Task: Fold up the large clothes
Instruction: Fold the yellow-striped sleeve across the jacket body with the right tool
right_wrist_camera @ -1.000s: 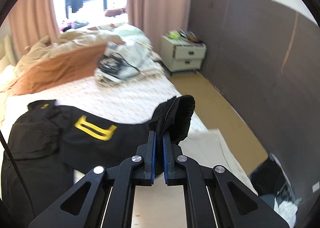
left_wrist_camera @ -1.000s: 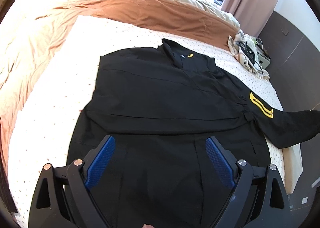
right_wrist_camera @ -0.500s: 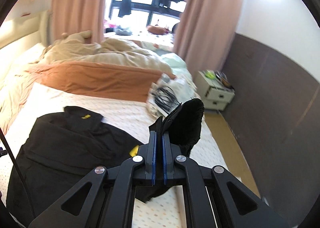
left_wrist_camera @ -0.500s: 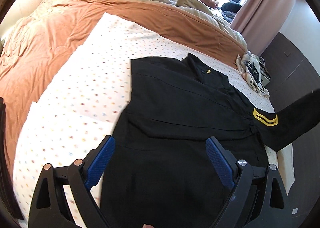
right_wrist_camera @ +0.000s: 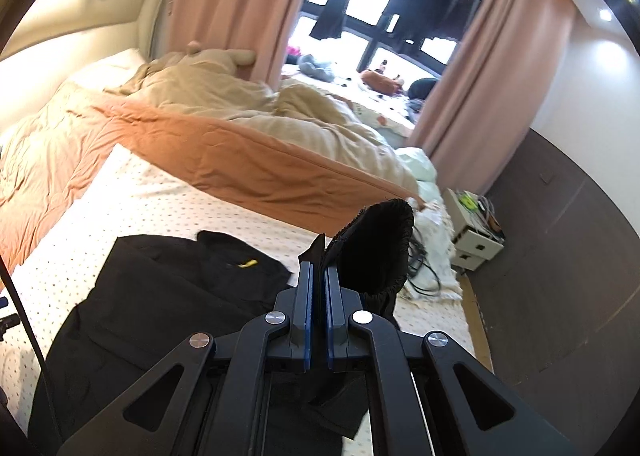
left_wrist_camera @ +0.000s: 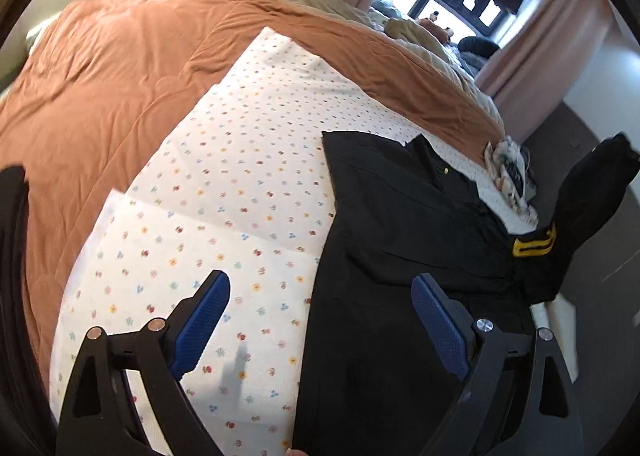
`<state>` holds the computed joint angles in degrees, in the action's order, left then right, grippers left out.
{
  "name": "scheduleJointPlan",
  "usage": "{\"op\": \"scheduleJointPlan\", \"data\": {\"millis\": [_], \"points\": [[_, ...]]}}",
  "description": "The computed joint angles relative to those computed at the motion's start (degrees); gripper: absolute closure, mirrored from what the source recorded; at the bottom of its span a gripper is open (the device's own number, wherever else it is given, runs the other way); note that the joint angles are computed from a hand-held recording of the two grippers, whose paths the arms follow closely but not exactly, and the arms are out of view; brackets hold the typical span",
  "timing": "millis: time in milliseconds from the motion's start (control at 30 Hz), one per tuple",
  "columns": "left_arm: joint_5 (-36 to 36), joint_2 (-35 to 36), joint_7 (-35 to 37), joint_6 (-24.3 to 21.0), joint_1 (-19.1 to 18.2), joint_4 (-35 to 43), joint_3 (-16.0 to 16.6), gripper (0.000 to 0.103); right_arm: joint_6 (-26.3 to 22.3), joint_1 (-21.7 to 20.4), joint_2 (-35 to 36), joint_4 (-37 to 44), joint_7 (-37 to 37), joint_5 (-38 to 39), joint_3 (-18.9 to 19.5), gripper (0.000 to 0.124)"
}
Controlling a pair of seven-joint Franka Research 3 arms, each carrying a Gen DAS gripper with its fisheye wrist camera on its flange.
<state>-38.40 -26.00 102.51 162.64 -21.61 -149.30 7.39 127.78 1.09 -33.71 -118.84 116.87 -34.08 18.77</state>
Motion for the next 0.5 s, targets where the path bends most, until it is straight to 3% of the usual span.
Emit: {"op": "scheduleJointPlan", "data": {"millis": [67,267,500], "points": [[-3.08,-1.28,2.27,0.59,-1.30,-0.89,2.49,0.009,-0.13,-0.46,3.37,2.48,1.50,-0.90,1.78,0.123],[-2.89,-3.48,4.42,1.02,0.45,-2.56,4.20,0.009,-2.27,2.76,12.74,8.82,3.61,-4.00,3.03,0.123],[-3.44,-3.86,6.45,0.22,1.70,-3.44,6.32,0.009,-4.23,7.95,20.02,12.07,4.34,-5.85,1.03,0.123]]}}
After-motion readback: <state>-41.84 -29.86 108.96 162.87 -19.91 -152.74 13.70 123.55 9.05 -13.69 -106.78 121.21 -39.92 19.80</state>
